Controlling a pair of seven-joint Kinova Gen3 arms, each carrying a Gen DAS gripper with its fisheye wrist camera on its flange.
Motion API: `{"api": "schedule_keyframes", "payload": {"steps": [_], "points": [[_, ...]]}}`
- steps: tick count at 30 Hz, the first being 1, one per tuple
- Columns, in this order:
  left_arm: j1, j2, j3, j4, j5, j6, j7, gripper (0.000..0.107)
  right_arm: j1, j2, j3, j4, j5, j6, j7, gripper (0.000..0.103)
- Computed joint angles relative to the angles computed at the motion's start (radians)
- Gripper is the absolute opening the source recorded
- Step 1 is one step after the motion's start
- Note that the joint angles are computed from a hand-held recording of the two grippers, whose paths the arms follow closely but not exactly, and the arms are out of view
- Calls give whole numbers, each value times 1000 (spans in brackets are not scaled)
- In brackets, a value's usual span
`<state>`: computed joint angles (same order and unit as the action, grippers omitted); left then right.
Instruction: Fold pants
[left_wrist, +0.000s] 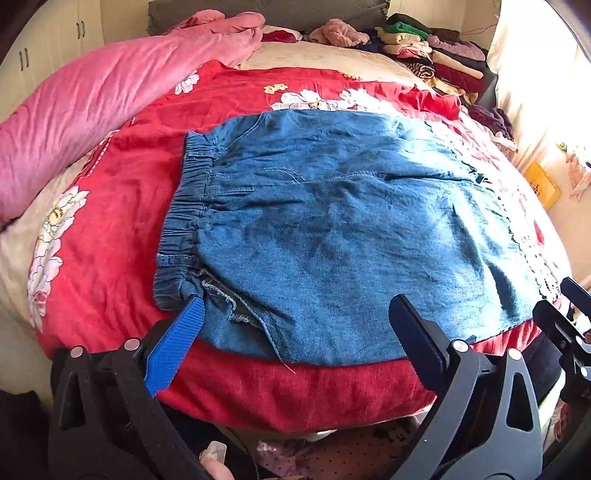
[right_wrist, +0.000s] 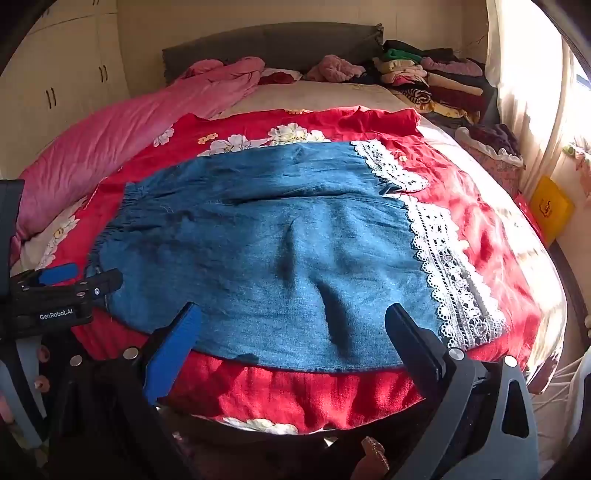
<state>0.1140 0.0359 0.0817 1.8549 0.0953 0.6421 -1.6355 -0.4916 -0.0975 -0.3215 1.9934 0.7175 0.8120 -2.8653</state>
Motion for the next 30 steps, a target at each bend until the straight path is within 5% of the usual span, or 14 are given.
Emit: {"api": "schedule_keyframes", "payload": {"steps": [30], "points": [[-14, -19, -7, -1, 26, 4, -26, 94, -12, -1, -8, -1, 15, 15, -17, 99]]}}
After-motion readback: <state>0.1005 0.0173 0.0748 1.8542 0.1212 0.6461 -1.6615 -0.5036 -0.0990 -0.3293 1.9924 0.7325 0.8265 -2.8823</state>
